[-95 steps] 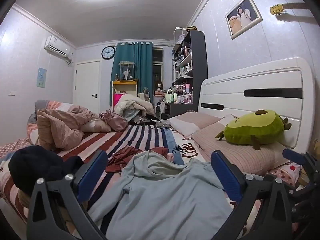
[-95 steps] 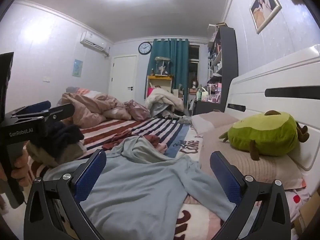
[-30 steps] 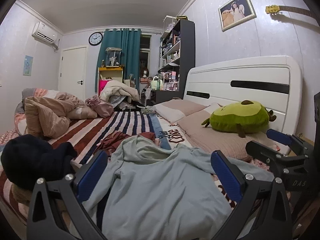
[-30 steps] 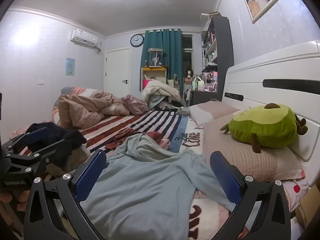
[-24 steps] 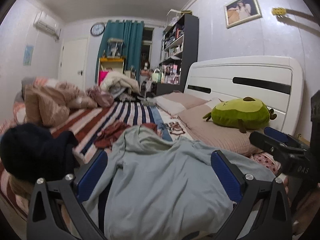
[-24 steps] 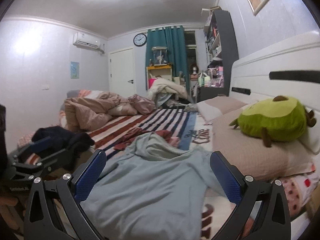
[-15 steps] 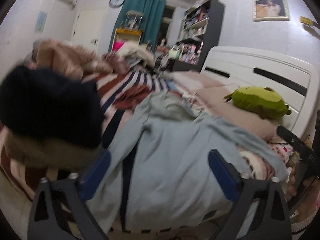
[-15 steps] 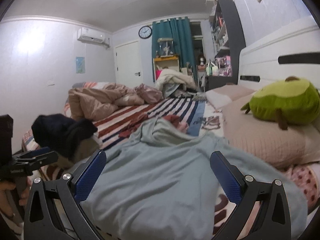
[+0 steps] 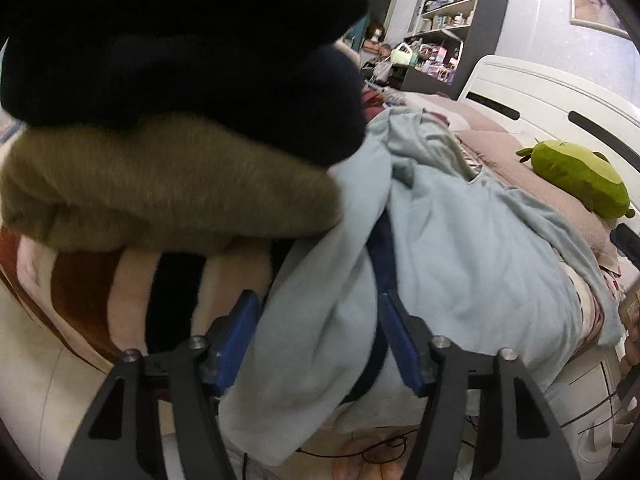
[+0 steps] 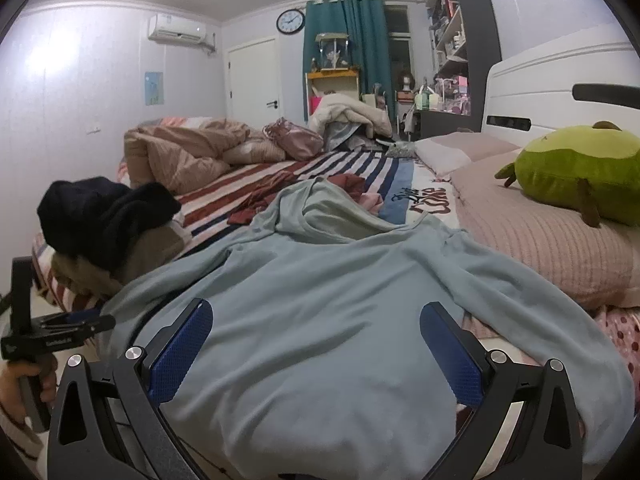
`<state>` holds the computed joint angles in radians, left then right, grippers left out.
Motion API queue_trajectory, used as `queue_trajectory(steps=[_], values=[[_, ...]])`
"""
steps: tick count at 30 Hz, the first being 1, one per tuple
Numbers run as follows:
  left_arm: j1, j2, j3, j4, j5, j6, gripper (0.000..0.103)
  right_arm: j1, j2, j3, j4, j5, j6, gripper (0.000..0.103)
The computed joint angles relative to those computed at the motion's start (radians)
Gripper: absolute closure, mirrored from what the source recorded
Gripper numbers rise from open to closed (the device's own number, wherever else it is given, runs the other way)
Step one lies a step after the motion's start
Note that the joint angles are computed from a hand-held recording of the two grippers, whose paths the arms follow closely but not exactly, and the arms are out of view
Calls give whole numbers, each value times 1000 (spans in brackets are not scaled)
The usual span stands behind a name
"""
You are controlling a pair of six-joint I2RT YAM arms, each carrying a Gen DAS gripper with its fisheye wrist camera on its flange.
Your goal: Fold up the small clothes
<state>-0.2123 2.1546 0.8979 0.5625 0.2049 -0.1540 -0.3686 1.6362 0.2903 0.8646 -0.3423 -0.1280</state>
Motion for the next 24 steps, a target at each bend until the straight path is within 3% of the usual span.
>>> queue_trajectory(steps=[2, 5, 10, 15, 19, 24], values=[[1, 32, 34, -32, 9, 0, 82, 17, 3, 12, -12, 6, 2, 0], [-1, 30, 33, -31, 19, 4, 97, 38, 8, 21, -12, 22, 10, 0], [-14, -75, -16, -42, 52, 12, 98, 32, 26, 35, -9, -2, 31, 0], [-72, -223, -31, -36, 26, -2, 98, -37, 54, 29, 27, -94, 44, 0], [-154, -289, 48, -86, 54, -10, 98, -124, 69, 14, 56, -176, 21, 0], [-291, -216, 225, -168, 52, -19, 98, -311, 113, 6, 96, -321, -7, 0]])
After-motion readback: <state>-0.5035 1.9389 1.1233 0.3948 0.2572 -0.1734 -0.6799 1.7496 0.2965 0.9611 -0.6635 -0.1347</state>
